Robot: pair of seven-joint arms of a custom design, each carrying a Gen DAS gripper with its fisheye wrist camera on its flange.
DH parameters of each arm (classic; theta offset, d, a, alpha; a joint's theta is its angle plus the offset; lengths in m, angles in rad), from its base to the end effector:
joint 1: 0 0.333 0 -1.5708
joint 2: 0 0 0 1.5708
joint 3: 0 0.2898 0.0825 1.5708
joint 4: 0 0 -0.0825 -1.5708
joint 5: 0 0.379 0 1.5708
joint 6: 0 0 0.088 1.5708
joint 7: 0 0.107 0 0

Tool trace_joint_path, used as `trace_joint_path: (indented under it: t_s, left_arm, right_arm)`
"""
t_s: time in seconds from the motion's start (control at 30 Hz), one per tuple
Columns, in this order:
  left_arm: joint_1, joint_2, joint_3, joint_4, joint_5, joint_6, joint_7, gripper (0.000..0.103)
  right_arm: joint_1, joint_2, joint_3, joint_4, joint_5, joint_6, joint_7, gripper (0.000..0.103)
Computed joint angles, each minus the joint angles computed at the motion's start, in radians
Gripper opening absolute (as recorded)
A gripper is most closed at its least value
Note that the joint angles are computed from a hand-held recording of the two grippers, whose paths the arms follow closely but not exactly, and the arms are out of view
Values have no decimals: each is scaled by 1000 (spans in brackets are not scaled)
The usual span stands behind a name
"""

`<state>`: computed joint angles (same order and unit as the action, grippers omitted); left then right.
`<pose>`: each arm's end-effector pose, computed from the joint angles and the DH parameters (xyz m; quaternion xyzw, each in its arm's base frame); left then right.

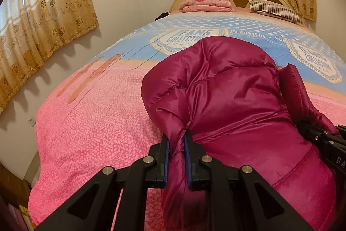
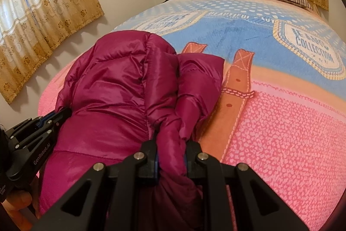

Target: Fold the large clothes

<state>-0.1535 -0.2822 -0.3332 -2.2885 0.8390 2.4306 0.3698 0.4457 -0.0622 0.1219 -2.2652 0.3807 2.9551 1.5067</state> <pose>0.4431 -0.2401 0.4811 -0.6964 0.5938 -0.1930 0.3538 0.4796 0.2773 0.4480 -0.7430 0.5551 -0.0998 0.3604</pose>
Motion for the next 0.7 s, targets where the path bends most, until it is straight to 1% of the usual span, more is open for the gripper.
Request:
trace_joint_path:
  t_s: [0.07,0.23,0.43,0.5,0.57,0.63,0.7]
  left_arm:
    - [0,6,-1,3,4,-3,-1,14]
    - [-2,13,4,-1,8,-1,-4,19]
    - [-1,11,7,-10,12,5,-11,23]
    - [0,10,7,-12,9,3,-18,29]
    - [1,8,6,-14,8,-1,-27,32]
    - [2,9,2,-8,7,-22,-34,38]
    - [4,7,-1,-6,11,-46,-52,55]
  right_arm:
    - [-4,5,4,4,-25,0,23,19]
    - [-8,13,6,8,-47,-1,48,21]
    - [-18,17,12,10,-130,-7,114,25]
    - [-22,20,12,14,-156,-12,135,28]
    - [-27,22,14,14,-199,-13,168,31]
    - [-31,25,16,17,-242,-14,208,32]
    - [-30,28,15,19,-242,-13,214,33]
